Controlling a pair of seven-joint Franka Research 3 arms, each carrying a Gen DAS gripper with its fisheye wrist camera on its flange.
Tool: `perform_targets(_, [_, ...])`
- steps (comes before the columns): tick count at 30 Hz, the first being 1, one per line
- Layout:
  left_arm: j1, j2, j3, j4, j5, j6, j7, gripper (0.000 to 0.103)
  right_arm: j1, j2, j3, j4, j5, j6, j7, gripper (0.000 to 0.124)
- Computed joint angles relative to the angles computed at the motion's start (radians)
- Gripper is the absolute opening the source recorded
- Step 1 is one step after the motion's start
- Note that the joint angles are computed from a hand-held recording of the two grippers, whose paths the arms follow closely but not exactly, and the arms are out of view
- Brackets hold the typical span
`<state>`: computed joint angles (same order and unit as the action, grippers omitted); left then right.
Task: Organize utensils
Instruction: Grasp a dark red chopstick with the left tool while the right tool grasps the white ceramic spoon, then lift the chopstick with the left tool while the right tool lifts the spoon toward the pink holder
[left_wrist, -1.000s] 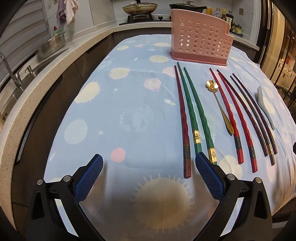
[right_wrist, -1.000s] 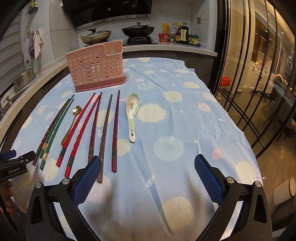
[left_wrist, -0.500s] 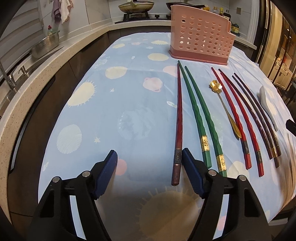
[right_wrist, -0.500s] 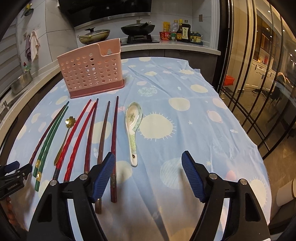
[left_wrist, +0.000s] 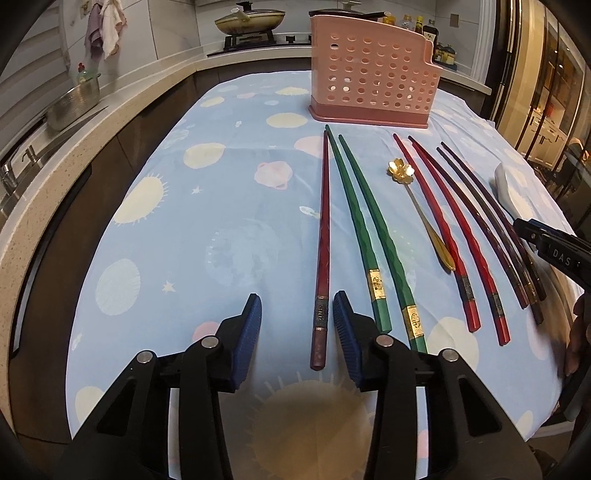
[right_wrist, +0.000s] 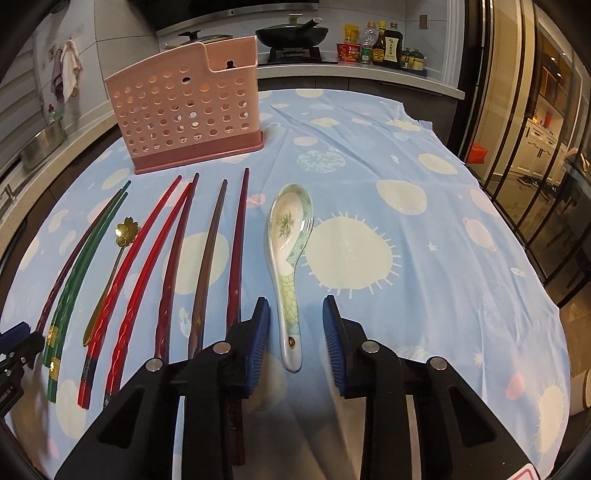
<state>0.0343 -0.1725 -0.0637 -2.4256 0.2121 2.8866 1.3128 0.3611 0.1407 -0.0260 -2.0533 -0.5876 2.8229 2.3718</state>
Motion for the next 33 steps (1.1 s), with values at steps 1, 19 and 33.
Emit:
perform_targets(1, [-0.008,-0.003,0.006,-0.003,-0.016,0.001,0.015,0.034,0.001,-0.001,-0.001,-0.002,-0.005,0.001,0.001,0.020])
perform_targets(19, [-0.099,-0.086,0.070,-0.050,-0.338,-0.019,0.260,0.007,-0.064,-0.139,0.053,-0.139,0.004,0.074,-0.008,0.007])
perform_targets(33, [-0.121,-0.129,0.100,0.009,-0.301,0.057,0.247,0.007,-0.157,-0.203,0.129,-0.149,0.096,0.165,-0.095,0.006])
